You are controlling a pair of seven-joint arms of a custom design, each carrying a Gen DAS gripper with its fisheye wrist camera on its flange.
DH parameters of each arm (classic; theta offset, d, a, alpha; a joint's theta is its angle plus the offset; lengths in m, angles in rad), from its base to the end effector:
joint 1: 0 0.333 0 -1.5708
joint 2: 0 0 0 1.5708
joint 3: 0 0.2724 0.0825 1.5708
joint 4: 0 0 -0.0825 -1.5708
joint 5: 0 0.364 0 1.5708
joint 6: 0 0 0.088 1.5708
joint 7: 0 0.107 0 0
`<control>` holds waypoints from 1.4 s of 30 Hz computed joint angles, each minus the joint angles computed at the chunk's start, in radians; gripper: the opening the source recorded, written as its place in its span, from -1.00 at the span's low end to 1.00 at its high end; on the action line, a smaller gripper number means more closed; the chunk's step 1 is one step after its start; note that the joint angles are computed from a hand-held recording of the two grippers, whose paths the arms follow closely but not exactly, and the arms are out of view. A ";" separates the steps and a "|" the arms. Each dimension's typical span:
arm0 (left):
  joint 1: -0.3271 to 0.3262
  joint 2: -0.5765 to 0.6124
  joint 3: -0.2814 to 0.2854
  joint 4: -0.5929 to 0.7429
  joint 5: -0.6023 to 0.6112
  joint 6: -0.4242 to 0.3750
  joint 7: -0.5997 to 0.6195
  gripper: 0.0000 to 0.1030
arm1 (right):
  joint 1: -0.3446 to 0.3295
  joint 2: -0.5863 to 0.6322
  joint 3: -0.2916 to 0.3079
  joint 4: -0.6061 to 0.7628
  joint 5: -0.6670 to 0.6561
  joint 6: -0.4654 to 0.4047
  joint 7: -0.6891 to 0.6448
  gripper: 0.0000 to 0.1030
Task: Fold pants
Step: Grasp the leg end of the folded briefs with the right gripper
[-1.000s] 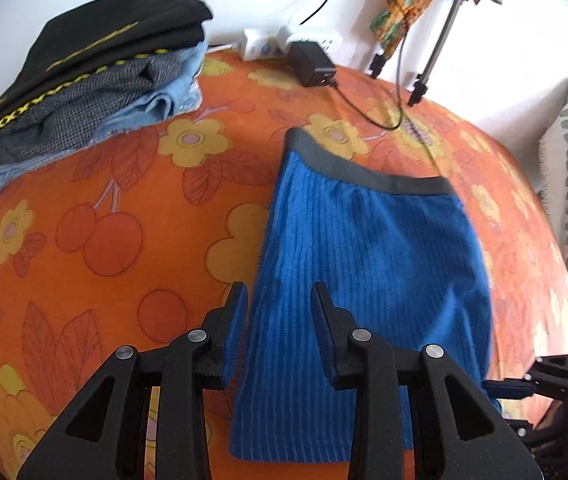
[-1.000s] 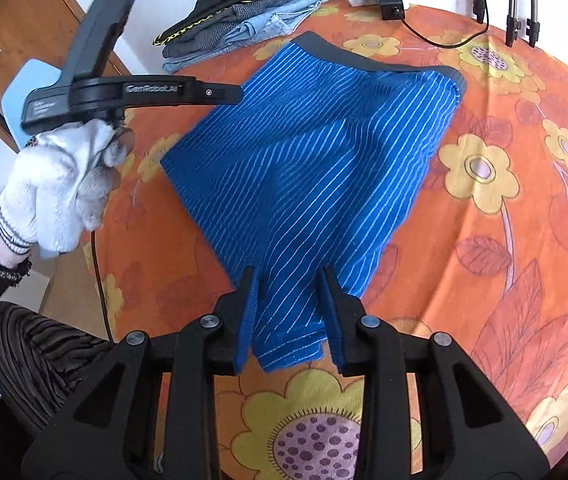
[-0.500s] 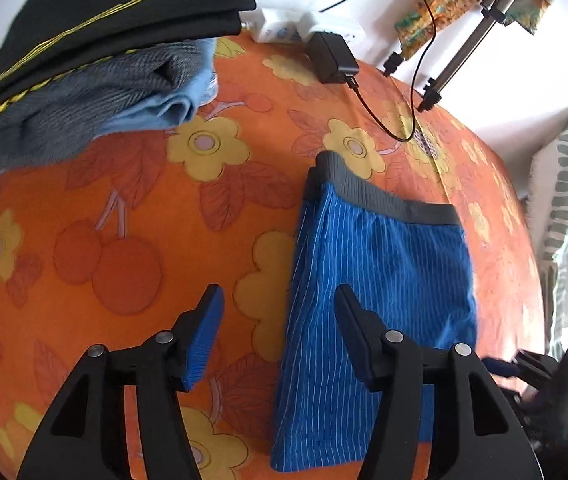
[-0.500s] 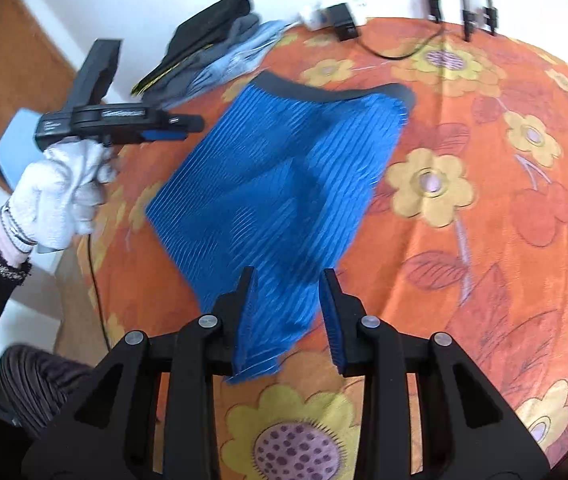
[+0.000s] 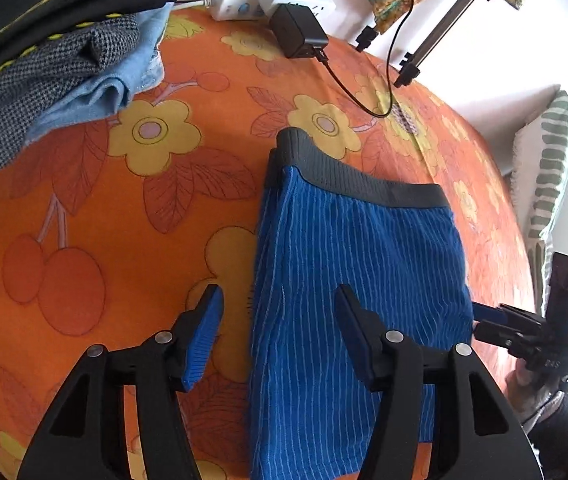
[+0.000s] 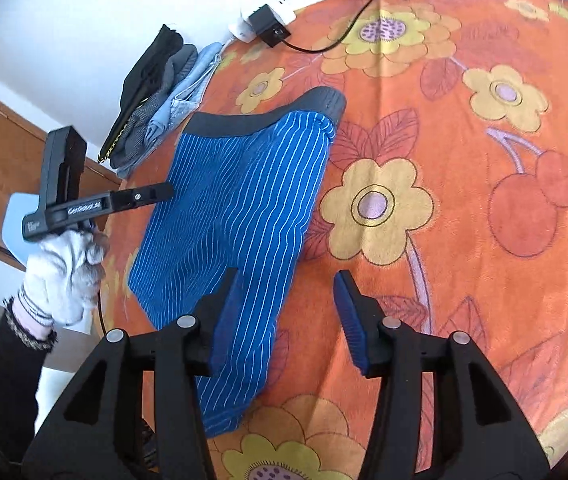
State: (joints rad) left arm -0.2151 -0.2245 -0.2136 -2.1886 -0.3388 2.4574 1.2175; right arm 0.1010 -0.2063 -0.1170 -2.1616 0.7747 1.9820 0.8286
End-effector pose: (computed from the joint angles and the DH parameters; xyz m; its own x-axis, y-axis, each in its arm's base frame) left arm 0.4678 -0.2192 0.4983 0.0483 -0.9163 0.3977 -0.9275 -0.1889 -0.3226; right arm 0.4916 0.0341 0.4688 0.4431 -0.7088 -0.5489 -0.8866 -0.2558 -0.3853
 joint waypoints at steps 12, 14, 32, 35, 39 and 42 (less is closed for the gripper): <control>-0.004 -0.005 -0.028 -0.024 0.105 0.042 -0.024 -0.67 | 0.017 0.012 0.012 0.008 0.034 -0.019 -0.019 -0.03; -0.004 -0.007 -0.028 -0.031 0.111 0.053 -0.035 -0.79 | 0.021 0.008 0.016 0.003 0.038 -0.021 -0.028 -0.07; -0.070 -0.082 0.024 -0.150 -0.178 0.263 0.064 -0.94 | -0.013 0.040 0.000 0.033 0.157 -0.120 -0.092 -0.82; -0.055 -0.089 0.010 -0.156 -0.154 0.271 0.050 -0.95 | -0.019 0.036 0.000 0.036 0.168 -0.118 -0.104 -0.83; -0.064 -0.087 0.020 -0.168 -0.189 0.289 0.058 -0.96 | -0.023 0.042 0.003 0.034 0.168 -0.111 -0.100 -0.84; -0.049 -0.088 0.004 -0.170 -0.139 0.267 0.041 -0.96 | -0.023 0.044 0.010 0.033 0.144 -0.098 -0.082 -0.84</control>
State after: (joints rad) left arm -0.2639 -0.3129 -0.2095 -2.3586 -0.4779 2.7247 1.2588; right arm 0.0785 -0.1622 -0.1066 -2.1285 0.9184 1.8837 0.7465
